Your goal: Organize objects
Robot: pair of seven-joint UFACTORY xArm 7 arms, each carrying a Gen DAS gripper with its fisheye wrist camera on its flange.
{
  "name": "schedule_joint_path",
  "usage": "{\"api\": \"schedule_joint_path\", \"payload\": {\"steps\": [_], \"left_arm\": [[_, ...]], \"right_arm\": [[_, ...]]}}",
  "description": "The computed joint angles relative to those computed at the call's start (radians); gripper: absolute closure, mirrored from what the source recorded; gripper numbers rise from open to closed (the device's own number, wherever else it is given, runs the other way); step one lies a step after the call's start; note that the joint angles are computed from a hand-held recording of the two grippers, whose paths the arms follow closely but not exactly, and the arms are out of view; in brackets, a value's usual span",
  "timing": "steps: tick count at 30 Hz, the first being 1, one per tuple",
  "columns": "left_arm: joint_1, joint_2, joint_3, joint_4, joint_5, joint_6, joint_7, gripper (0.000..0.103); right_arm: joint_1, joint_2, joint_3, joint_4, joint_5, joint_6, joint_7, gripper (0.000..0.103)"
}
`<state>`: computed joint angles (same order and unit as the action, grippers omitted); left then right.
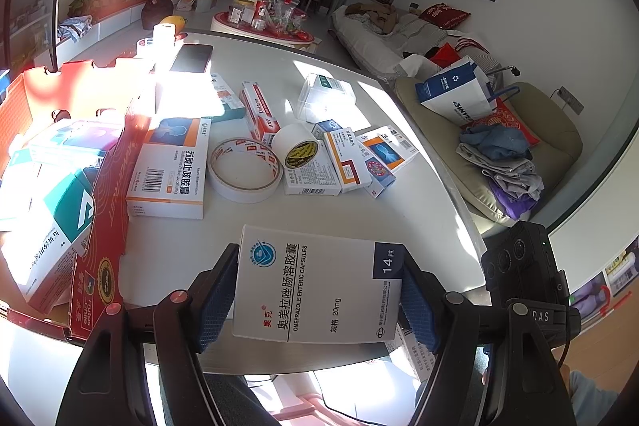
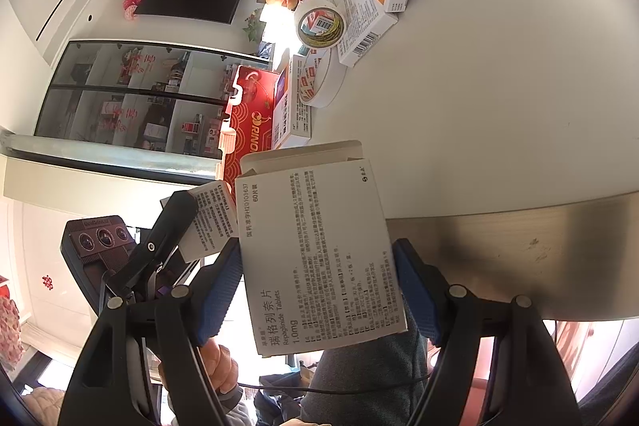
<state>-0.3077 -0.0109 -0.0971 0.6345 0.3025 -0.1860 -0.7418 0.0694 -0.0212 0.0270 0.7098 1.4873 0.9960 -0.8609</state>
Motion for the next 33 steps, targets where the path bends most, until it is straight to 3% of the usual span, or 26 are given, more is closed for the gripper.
{"api": "schedule_joint_path", "payload": {"steps": [5, 8, 16, 27, 33], "left_arm": [[0.001, 0.004, 0.001, 0.002, 0.019, 0.0, -0.023, 0.025], [0.009, 0.002, -0.018, -0.005, -0.036, -0.004, 0.02, 0.025], [0.018, 0.004, 0.018, 0.004, 0.162, -0.007, -0.145, 0.025], [0.022, 0.001, -0.001, -0.002, 0.098, -0.007, -0.094, 0.025], [0.02, 0.002, 0.006, 0.0, 0.117, -0.006, -0.11, 0.025]], "right_arm": [[0.001, -0.003, 0.001, -0.003, 0.004, 0.0, 0.002, 0.028], [0.006, -0.009, 0.004, -0.009, 0.01, -0.004, 0.005, 0.028], [0.013, -0.01, 0.004, -0.011, 0.022, -0.006, 0.004, 0.028], [0.015, -0.012, 0.006, -0.012, 0.028, -0.006, 0.013, 0.028], [0.017, -0.01, 0.005, -0.011, 0.029, -0.006, 0.013, 0.028]]}}
